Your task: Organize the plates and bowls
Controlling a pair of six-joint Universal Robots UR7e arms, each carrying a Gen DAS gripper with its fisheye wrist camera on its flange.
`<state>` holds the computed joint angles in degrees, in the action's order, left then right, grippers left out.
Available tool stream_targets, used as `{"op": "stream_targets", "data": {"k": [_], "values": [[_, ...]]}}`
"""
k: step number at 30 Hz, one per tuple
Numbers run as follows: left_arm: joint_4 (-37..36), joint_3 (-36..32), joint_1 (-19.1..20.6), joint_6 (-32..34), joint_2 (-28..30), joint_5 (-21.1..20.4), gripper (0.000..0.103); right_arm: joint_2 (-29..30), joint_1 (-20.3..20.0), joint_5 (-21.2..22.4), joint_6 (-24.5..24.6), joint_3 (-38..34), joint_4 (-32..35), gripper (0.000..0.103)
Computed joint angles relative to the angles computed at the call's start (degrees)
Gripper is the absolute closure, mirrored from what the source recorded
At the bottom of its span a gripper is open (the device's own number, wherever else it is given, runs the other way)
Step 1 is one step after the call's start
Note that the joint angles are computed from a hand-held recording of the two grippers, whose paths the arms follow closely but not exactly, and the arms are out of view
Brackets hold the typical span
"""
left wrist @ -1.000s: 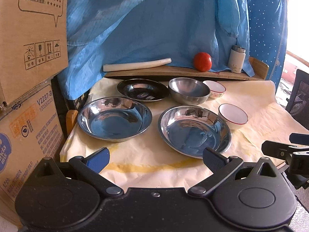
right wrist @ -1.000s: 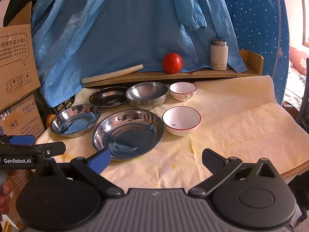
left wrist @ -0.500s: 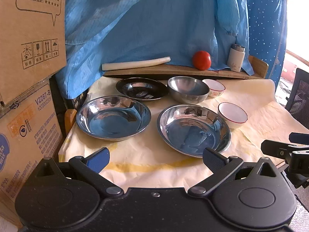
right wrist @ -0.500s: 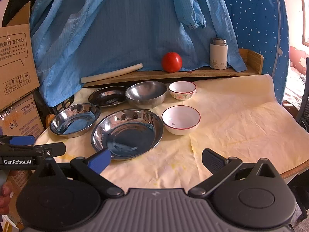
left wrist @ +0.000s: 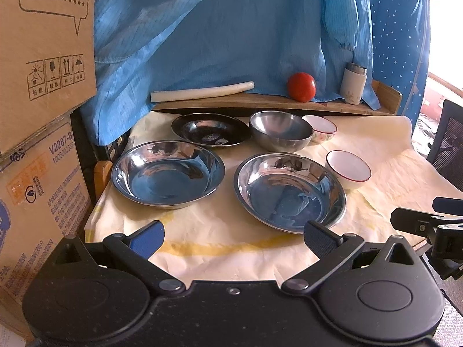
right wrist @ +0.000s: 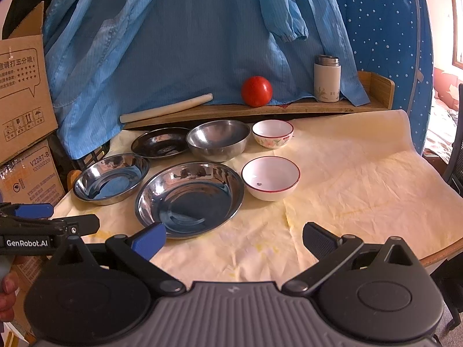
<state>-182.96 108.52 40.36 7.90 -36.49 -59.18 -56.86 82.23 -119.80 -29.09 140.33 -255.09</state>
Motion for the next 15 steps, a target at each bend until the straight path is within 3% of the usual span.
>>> {"op": "stream_targets", "data": {"k": [15], "values": [[1.1,-1.0,0.5,0.1,0.6,-1.0,0.001,0.0,-0.7,0.0,0.4,-0.2,0.5,0.000]]}}
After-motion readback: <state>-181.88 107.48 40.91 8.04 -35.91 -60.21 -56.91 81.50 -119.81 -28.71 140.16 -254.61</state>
